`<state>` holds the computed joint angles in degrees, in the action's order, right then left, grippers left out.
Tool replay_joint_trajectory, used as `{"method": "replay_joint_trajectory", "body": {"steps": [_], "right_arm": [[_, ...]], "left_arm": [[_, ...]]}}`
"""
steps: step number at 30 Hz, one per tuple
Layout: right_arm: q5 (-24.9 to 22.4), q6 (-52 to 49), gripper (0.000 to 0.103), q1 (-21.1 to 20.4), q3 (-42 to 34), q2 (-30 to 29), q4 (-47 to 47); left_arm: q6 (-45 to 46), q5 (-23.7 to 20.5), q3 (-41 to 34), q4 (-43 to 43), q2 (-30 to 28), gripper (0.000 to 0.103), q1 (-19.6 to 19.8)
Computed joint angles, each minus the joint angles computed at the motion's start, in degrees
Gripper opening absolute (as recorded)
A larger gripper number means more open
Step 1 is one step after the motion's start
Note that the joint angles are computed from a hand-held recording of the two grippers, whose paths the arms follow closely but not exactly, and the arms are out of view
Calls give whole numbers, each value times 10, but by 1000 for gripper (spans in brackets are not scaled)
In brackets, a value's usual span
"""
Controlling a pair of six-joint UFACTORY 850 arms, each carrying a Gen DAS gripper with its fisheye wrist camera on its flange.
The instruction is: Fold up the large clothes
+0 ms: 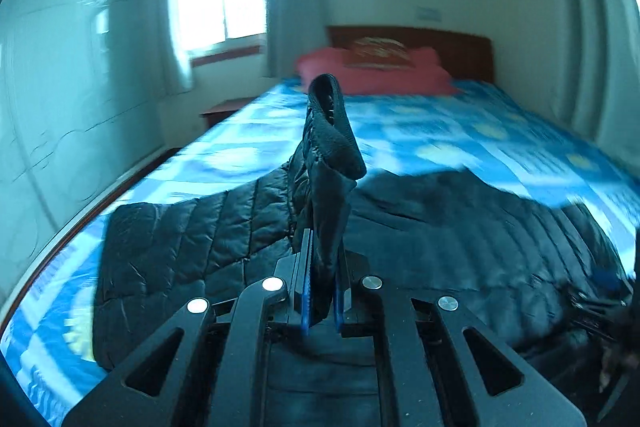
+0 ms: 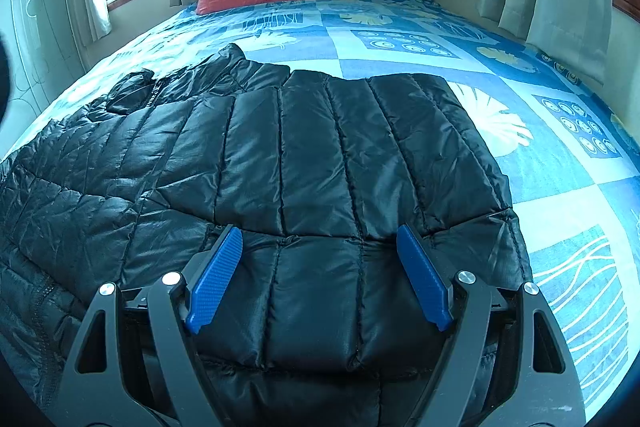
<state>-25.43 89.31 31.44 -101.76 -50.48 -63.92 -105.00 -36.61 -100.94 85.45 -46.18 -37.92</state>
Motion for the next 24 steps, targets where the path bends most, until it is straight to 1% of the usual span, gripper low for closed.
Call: {"method": "replay_joint_trajectory", "body": {"steps": [3,4,6,8,9,10,11,12,13,15,16,17,20,22,23,24], "right_arm": [[1,8,80,1,3,2,-6],[2,8,80,0,2,1,-6],[2,12,80,1,2,1,-8],[1,22,80,3,6,2,-16],[1,27,80,3,8,3,-19],[1,27,80,3,8,4,-19],[1,27,80,3,8,4,-19],[2,27,80,3,8,3,-18],[2,26,80,3,7,3,-18],[1,25,80,3,7,3,-17],[0,25,79,3,7,3,-17],[1,25,79,3,8,3,-16],[2,11,79,3,4,3,-2],[-8,5,79,5,1,6,6],[-14,17,79,7,4,11,-2],[-17,53,79,12,10,20,-30]], "left_arm": [[66,14,-48,-51,-36,8,-10],[112,21,-76,-93,-56,8,-12],[166,20,-105,-144,-77,9,-18],[205,7,-122,-170,-92,11,-24],[222,-1,-131,-178,-98,14,-27],[235,-4,-141,-185,-106,24,-28],[241,-3,-143,-188,-108,32,-29],[232,2,-134,-178,-102,48,-30],[232,5,-148,-176,-112,59,-31],[195,11,-125,-144,-96,68,-36],[189,22,-136,-132,-103,71,-38],[183,26,-127,-121,-96,71,-42],[141,32,-82,-74,-63,71,-48],[115,34,-49,-49,-39,71,-48],[99,28,-29,-31,-25,71,-48],[90,23,-17,-22,-17,71,-48]]}}
